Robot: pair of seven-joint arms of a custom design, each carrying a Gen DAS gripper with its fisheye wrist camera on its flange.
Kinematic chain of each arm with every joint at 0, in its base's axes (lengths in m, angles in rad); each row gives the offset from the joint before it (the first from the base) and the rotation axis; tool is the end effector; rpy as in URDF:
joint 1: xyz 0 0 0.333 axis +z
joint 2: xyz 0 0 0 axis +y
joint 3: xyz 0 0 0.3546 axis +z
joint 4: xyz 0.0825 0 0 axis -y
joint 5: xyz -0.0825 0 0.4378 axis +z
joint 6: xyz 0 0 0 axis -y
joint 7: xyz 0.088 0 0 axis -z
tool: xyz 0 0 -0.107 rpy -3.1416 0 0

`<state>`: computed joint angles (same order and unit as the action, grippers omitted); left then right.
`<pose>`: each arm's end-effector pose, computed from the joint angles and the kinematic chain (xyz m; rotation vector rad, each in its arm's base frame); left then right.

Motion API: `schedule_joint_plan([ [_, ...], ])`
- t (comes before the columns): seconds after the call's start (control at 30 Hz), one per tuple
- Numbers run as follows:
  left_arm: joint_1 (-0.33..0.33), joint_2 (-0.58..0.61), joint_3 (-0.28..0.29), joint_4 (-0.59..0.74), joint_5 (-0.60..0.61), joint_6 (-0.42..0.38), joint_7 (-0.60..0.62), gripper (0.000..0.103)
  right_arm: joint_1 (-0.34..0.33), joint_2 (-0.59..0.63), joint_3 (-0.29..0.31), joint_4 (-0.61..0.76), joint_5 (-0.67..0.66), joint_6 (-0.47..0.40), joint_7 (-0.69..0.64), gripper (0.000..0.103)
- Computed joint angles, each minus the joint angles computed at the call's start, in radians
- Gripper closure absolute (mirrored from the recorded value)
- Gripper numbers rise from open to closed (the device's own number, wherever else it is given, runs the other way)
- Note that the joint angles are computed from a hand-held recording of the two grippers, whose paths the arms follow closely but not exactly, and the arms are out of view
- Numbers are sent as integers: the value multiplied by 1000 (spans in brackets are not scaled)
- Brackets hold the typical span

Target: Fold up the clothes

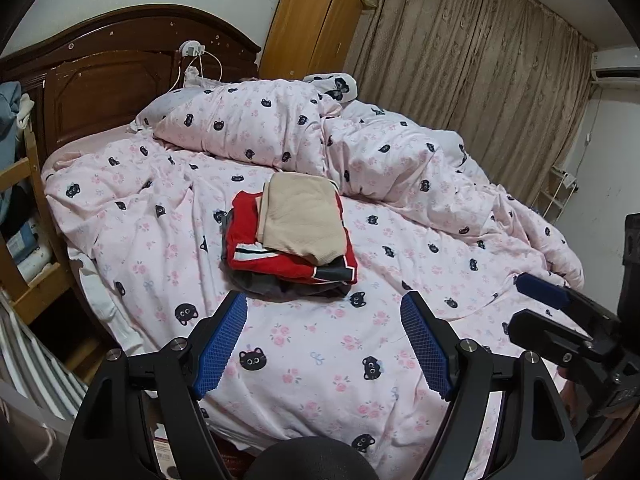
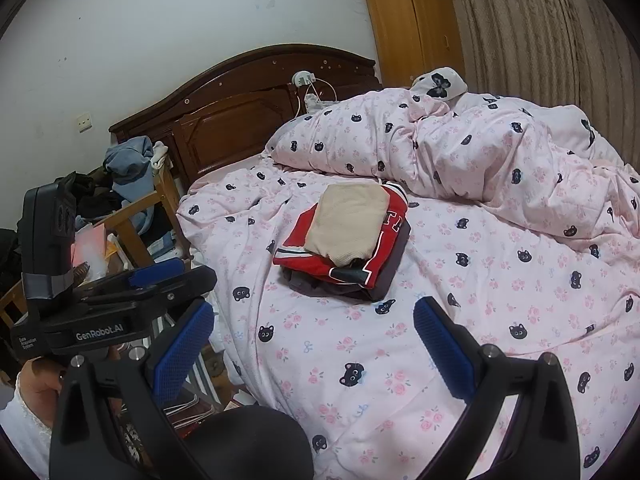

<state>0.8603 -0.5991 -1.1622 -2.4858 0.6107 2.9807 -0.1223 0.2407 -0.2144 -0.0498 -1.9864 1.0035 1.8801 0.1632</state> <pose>0.4780 -0.2189 0.4300 -2.0687 1.0064 -0.8737 0.5349 0.1654 0.6281 -2.1426 0.2674 0.0910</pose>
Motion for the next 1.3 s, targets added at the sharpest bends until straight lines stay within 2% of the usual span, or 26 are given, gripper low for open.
schedule_joint_plan([
  [0.13,-11,23,7,6,-4,-28,-4,28,-1,-1,-1,1,0,-2,-3,1],
  [0.63,-7,-12,2,16,58,-30,-65,28,-8,9,-2,16,1,-16,6,1],
  [1.17,-9,-14,-5,21,34,-19,-27,28,-11,9,-2,13,6,-20,3,1],
  [1.3,-23,1,0,31,27,-67,-19,28,-12,11,-2,16,7,-23,6,1],
])
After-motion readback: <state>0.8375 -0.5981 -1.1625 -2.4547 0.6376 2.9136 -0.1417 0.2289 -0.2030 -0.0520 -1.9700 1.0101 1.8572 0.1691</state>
